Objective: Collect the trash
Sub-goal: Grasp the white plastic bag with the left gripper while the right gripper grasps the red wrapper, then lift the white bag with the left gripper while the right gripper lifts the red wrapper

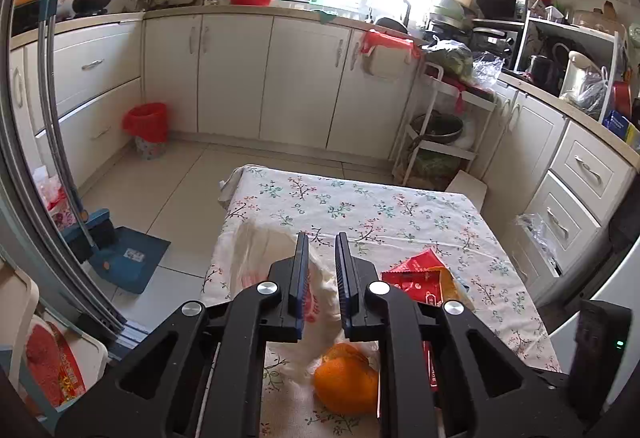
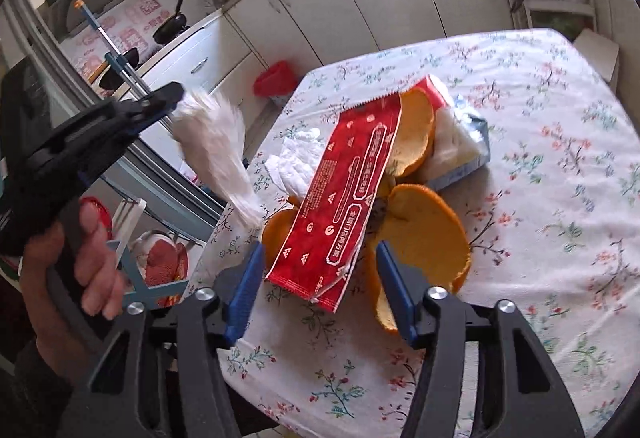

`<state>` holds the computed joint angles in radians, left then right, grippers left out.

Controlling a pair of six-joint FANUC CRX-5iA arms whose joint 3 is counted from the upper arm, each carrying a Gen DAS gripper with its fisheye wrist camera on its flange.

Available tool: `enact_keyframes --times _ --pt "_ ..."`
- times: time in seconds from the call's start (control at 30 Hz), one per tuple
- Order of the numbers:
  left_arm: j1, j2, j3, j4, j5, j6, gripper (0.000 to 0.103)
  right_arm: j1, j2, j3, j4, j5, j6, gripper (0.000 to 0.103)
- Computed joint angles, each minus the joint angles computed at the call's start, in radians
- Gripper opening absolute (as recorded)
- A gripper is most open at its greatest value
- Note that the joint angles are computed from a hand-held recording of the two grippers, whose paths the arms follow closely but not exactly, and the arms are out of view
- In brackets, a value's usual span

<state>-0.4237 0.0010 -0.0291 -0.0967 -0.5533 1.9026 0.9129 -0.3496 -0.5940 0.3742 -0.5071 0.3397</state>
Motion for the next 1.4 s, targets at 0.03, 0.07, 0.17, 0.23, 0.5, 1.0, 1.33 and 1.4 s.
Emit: enact_keyframes --times 0.03,0.07,0.17,0.23,0.5,1.0,1.33,1.4 --pt "0.001 -0.002 -0.001 0.001 -0.001 -0.006 0.011 -0.002 0.006 0.003 -0.003 0.003 -0.004 0.054" --pt "0.002 -0.004 -0.004 0.008 -0.001 -0.018 0.01 -0.002 0.007 0.004 -0.003 0.003 -0.008 0.052" --pt "0.004 0.004 0.0 0.019 -0.016 -0.034 0.008 -0.016 0.02 0.012 -0.033 0.028 -0.006 0.043" --pt "0.012 0.007 -0.003 0.041 -0.024 -0.051 0.008 -0.024 0.022 0.014 -0.054 0.043 0.0 0.03" --pt "0.095 0.113 0.011 0.277 -0.182 -0.198 0.032 -0.037 -0.027 -0.018 -0.032 0.103 -0.005 0.003" --pt "-0.069 0.436 0.511 -0.156 -0.426 -0.21 0.071 -0.108 -0.025 0.048 -0.293 0.053 0.242 0.003" --pt "-0.068 0.595 0.697 -0.125 -0.566 -0.263 0.014 -0.233 0.075 0.193 -0.729 -0.025 0.607 0.003" --pt "-0.062 0.579 0.675 -0.118 -0.54 -0.249 0.011 -0.25 0.076 0.205 -0.799 -0.023 0.668 0.003"
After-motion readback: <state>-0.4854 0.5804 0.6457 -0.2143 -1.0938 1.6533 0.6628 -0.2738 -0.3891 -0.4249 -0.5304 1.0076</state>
